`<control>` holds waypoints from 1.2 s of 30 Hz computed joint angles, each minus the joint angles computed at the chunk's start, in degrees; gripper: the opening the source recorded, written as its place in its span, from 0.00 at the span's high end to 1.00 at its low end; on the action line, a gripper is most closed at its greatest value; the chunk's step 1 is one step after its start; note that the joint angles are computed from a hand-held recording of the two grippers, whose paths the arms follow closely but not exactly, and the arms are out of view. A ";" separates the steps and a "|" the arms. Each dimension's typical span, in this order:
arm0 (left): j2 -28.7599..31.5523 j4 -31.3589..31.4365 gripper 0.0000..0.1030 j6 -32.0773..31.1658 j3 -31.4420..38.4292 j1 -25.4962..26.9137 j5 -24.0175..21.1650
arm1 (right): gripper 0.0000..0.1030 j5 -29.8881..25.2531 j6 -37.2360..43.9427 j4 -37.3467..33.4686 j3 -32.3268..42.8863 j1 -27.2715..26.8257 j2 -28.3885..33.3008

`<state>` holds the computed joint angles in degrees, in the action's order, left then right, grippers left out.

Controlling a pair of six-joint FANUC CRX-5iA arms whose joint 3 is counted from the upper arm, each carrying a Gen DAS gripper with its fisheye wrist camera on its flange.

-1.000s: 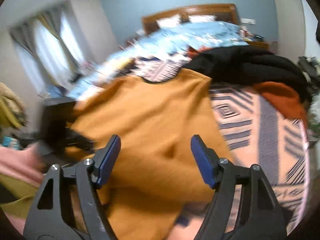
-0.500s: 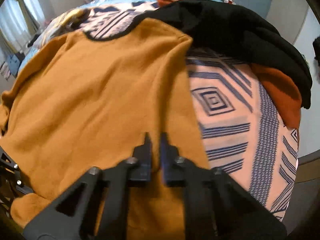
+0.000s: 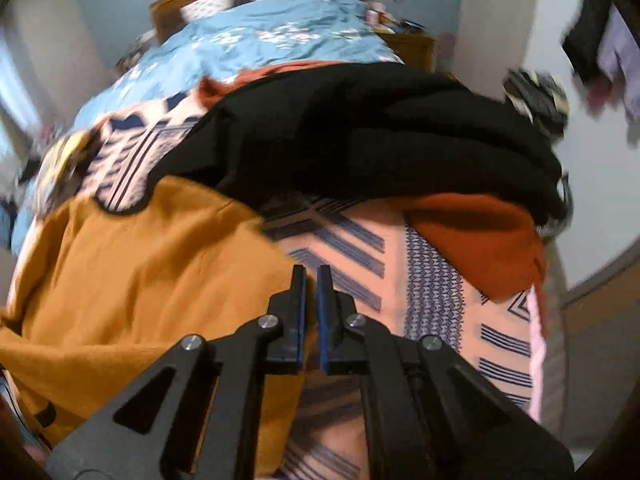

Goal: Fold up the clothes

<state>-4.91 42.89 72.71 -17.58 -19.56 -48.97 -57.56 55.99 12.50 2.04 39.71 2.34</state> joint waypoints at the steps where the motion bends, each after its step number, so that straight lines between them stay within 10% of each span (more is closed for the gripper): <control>1: 0.69 -0.88 0.89 0.78 0.66 0.82 -0.77 | 0.94 0.32 -0.11 -1.65 0.79 -1.14 1.04; 7: 6.30 -6.61 0.86 5.15 5.63 3.53 -5.55 | 0.91 2.99 1.62 -8.36 0.92 -3.73 2.06; 11: 6.62 -4.95 0.49 2.94 4.40 3.92 -5.90 | 0.35 6.07 5.72 -13.47 -2.69 -3.61 -2.10; 13: 6.34 -5.19 0.46 1.73 3.93 3.64 -5.50 | 0.31 7.36 6.38 -14.62 -5.46 -2.98 -4.58; 18: 6.29 -7.22 0.45 0.25 4.24 2.66 -5.76 | 0.31 7.20 7.83 -16.62 -9.10 -1.76 -6.56; 21: 7.27 -8.55 0.62 0.49 5.55 2.49 -5.73 | 0.34 7.40 9.43 -16.93 -9.47 -1.02 -6.14; 25: 7.71 -7.72 0.82 1.49 6.11 3.23 -5.27 | 0.87 8.26 12.85 -19.02 -7.71 -1.32 -4.95; 36: 8.21 -2.96 0.85 2.01 5.66 8.56 -5.26 | 0.90 14.62 6.22 -14.61 -6.41 -3.60 -5.50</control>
